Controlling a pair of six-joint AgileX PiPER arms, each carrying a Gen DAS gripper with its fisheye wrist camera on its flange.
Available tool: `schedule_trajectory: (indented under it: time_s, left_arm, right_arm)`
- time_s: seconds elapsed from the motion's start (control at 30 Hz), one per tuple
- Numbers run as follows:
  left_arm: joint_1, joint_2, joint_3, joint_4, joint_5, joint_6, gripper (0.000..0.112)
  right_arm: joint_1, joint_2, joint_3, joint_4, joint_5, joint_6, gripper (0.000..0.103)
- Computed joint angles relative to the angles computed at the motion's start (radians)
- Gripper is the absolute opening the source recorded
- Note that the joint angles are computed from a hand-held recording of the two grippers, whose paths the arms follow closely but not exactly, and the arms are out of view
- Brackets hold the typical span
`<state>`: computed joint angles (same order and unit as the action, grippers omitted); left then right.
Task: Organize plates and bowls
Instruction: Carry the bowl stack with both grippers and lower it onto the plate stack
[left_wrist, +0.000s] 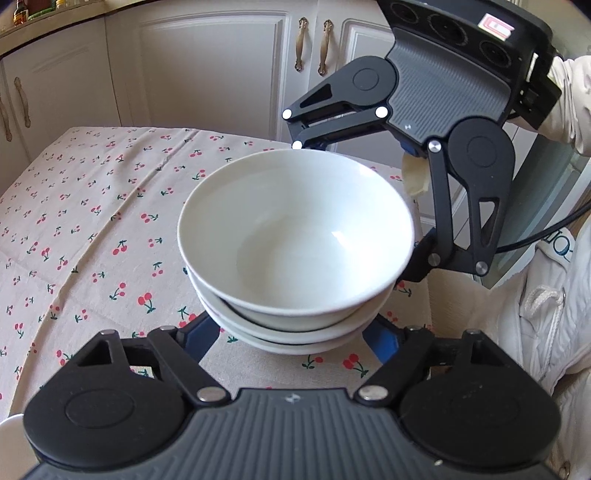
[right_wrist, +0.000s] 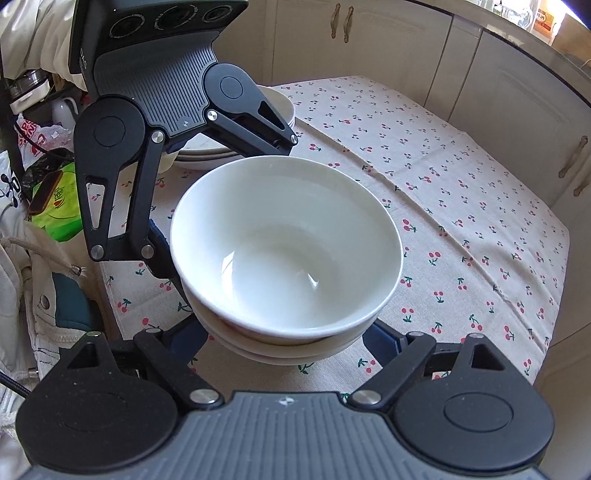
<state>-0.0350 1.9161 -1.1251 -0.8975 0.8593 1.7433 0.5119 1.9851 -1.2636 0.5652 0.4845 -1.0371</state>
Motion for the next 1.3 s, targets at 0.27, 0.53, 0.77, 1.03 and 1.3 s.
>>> schedule_trajectory:
  time_s: [0.27,0.53,0.77,1.03,1.3]
  left_arm:
    - [-0.005,-0.002,-0.004,0.014,-0.002,-0.013,0.083]
    - [-0.011,-0.006,-0.004,0.025,-0.006,-0.022,0.083]
    - [-0.01,-0.015,0.009,0.014,-0.019,-0.009,0.083]
    - [-0.013,-0.032,0.027,0.012,-0.03,-0.01,0.083]
    - [0.006,-0.083,0.065,-0.011,-0.039,0.01,0.083]
  right_arm:
    - [0.002,0.02,-0.042,-0.044,0.039,0.036,0.093]
    - [0.001,0.018,-0.038,-0.034,0.037,0.028,0.094]
    - [0.006,0.006,-0.016,-0.031,0.015,0.037,0.093]
    - [0.017,-0.007,-0.013,-0.07,0.016,0.074,0.093]
    - [0.037,-0.033,-0.023,-0.121,0.024,0.119,0.093]
